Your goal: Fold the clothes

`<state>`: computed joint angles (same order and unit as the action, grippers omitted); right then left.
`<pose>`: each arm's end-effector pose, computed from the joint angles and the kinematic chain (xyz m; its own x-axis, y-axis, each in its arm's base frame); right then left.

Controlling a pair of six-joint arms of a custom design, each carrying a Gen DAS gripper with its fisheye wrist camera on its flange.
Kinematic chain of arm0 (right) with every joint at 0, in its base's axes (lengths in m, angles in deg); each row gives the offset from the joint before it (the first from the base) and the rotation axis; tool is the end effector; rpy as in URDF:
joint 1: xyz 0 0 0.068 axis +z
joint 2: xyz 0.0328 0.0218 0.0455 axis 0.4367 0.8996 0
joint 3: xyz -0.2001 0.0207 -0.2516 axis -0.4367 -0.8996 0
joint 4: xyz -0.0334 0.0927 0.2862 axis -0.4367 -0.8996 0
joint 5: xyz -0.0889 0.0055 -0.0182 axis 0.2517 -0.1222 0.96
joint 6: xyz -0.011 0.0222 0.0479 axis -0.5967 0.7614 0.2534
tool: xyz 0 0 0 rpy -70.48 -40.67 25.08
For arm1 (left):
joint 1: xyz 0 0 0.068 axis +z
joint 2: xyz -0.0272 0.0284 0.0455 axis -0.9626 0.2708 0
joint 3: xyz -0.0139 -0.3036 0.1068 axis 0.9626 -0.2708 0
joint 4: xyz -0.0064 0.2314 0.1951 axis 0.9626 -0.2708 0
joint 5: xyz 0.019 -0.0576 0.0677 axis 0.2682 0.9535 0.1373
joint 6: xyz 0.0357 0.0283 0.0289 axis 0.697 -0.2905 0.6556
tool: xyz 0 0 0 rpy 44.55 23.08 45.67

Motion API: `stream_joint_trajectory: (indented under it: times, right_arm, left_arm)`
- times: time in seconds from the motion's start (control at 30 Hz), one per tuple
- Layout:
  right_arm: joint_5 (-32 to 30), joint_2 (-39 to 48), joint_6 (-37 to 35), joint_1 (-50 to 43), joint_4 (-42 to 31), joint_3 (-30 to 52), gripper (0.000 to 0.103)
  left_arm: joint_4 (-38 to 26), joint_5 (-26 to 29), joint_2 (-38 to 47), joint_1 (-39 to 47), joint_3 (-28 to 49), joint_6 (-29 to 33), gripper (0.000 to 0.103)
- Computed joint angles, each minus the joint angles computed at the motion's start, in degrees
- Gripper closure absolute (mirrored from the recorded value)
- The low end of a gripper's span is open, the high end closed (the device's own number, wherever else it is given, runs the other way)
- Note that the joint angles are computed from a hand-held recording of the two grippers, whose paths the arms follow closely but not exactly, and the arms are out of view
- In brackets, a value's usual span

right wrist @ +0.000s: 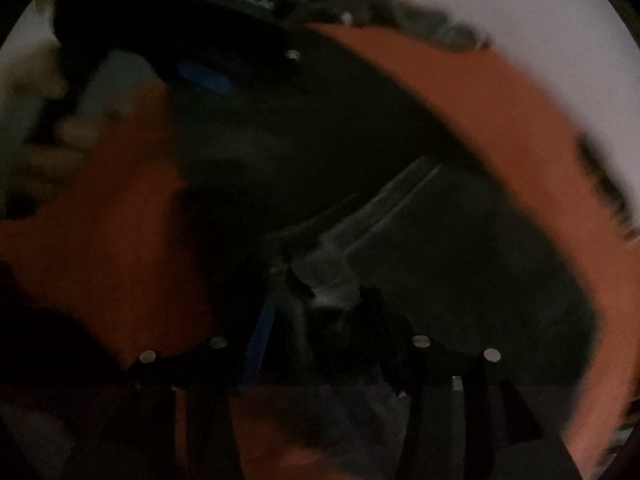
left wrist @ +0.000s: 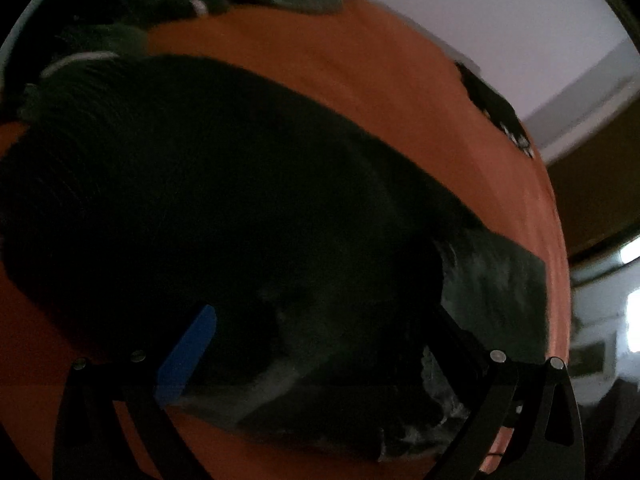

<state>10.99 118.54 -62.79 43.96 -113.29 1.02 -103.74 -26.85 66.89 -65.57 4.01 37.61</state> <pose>0.2045 0.0760 0.2302 -0.6629 -0.6015 -0.4458 -0.6929 0.7185 0.0608 0.3136 0.0347 0.2202 -0.9181 -0.2085 -0.3369 -0.0746 0.9261 -0.3699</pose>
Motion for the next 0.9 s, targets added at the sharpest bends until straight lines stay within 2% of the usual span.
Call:
stream_joint_trajectory:
  times: [0.07,0.13,0.27,0.33,0.43,0.5,0.57,0.6,0.63,0.77,0.8,0.9]
  right_arm:
    - [-10.8,0.9,-3.7,-9.8,-7.8,3.1,0.055]
    - [-17.4,2.0,-8.4,-20.0,-13.8,6.1,0.055]
    - [-24.5,5.4,-14.5,-42.5,-20.7,12.3,0.052]
    - [-25.2,7.8,-16.3,-51.9,-21.2,14.8,0.051]
    - [-23.9,9.8,-18.8,-61.8,-20.7,16.8,0.052]
    - [-21.5,10.6,-20.5,-66.4,-19.8,17.2,0.051]
    - [-18.1,10.0,-21.1,-68.8,-17.2,15.8,0.051]
    - [-16.8,10.2,-21.7,-70.0,-16.3,15.4,0.052]
    - [-16.7,11.4,-22.2,-70.9,-16.7,15.9,0.052]
    - [-19.5,13.5,-22.8,-72.1,-19.6,13.5,0.051]
    - [-20.3,13.8,-22.9,-71.8,-19.9,12.9,0.051]
    - [-20.8,14.1,-22.8,-69.7,-18.4,10.7,0.051]
  left_arm:
    - [-2.1,0.9,2.6,-2.2,2.2,2.1,0.001]
    - [-4.2,2.0,5.5,-4.3,4.8,3.9,0.001]
    - [-9.6,6.1,13.0,-8.1,11.3,6.6,0.001]
    - [-11.8,7.2,16.3,-10.1,13.8,7.6,0.001]
    - [-16.4,3.7,21.8,-13.5,18.6,10.2,0.001]
    - [-17.0,3.1,23.1,-14.6,20.0,10.8,0.001]
    - [-18.4,5.3,24.6,-15.0,22.1,11.2,0.001]
    - [-20.1,8.0,26.2,-14.9,24.1,11.4,0.001]
    - [-21.8,10.7,27.8,-14.9,26.1,11.7,0.001]
    - [-24.8,14.0,32.4,-15.4,32.2,9.6,0.002]
    - [-25.3,14.7,33.3,-15.7,33.7,8.7,0.008]
    - [-25.2,15.3,34.3,-16.2,35.8,5.7,0.056]
